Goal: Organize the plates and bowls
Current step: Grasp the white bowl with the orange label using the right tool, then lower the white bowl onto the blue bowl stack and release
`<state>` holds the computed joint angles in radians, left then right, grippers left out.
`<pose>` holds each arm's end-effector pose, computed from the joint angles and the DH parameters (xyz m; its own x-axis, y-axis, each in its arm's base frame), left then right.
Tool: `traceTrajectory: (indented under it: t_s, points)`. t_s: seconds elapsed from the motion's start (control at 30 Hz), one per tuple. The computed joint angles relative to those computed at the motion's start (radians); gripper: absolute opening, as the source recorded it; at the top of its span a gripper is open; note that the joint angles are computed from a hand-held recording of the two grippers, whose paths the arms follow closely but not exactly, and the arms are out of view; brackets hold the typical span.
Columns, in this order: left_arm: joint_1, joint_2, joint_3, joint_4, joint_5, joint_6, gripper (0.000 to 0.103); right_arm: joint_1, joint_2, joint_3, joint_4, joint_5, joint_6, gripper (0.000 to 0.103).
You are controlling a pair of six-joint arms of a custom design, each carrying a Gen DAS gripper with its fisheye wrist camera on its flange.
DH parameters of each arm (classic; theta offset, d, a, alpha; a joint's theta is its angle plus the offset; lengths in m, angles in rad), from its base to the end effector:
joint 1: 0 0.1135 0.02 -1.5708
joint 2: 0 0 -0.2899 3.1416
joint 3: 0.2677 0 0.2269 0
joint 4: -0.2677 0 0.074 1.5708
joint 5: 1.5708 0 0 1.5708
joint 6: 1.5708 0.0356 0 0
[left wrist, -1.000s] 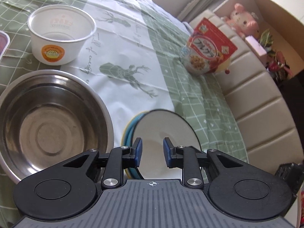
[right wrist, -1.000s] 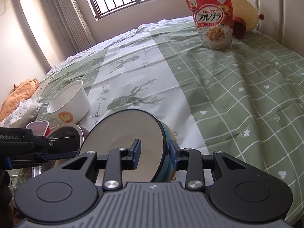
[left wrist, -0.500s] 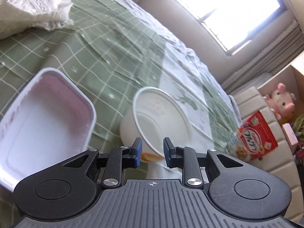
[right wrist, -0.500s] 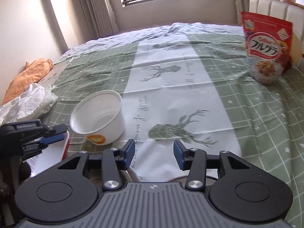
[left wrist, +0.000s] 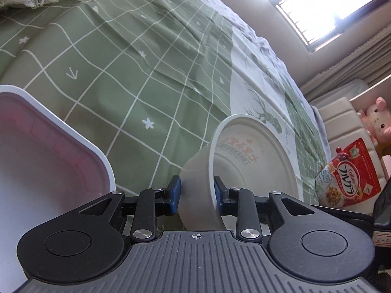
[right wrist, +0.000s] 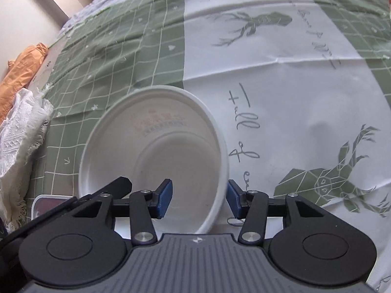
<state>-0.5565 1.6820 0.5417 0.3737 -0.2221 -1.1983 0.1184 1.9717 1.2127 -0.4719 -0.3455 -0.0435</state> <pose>0.2388 -0.1393 0.1524 -0.5688 -0.7161 -0.4045 -0.4101 0.6732 -0.6153 0.3650 0.0556 0.1720 -0.9256 -0.1513 -0.3470 -0.2637 0.9153 0.3045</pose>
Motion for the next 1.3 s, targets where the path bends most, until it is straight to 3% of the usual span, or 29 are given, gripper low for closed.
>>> traceTrajectory:
  t_s: [0.03, 0.17, 0.37, 0.57, 0.73, 0.83, 0.97, 1.3]
  points:
    - [-0.014, -0.016, 0.004, -0.02, -0.02, 0.004, 0.032, -0.009, -0.013, -0.013, 0.004, -0.013, -0.013, 0.036]
    - [-0.103, -0.13, 0.023, -0.122, -0.105, 0.01, 0.031, -0.09, -0.119, -0.057, -0.052, -0.096, -0.094, 0.036]
    - [-0.347, -0.238, 0.192, -0.378, -0.256, -0.034, 0.032, -0.323, -0.324, -0.073, -0.265, -0.182, -0.326, 0.036]
    - [-0.579, -0.169, 0.42, -0.558, -0.324, -0.048, 0.032, -0.698, -0.421, -0.034, -0.527, -0.269, -0.734, 0.038]
    - [-0.686, 0.005, 0.601, -0.656, -0.28, -0.076, 0.037, -0.928, -0.387, -0.053, -0.603, -0.227, -0.982, 0.041]
    - [-0.696, 0.078, 0.625, -0.638, -0.2, -0.09, 0.037, -1.013, -0.36, -0.095, -0.563, -0.217, -1.075, 0.041]
    - [-0.704, 0.093, 0.536, -0.508, -0.149, -0.148, 0.032, -1.075, -0.307, -0.125, -0.522, -0.246, -1.143, 0.041]
    - [-0.781, 0.021, 0.525, -0.588, -0.332, -0.233, 0.031, -1.187, -0.293, -0.123, -0.503, -0.393, -1.192, 0.043]
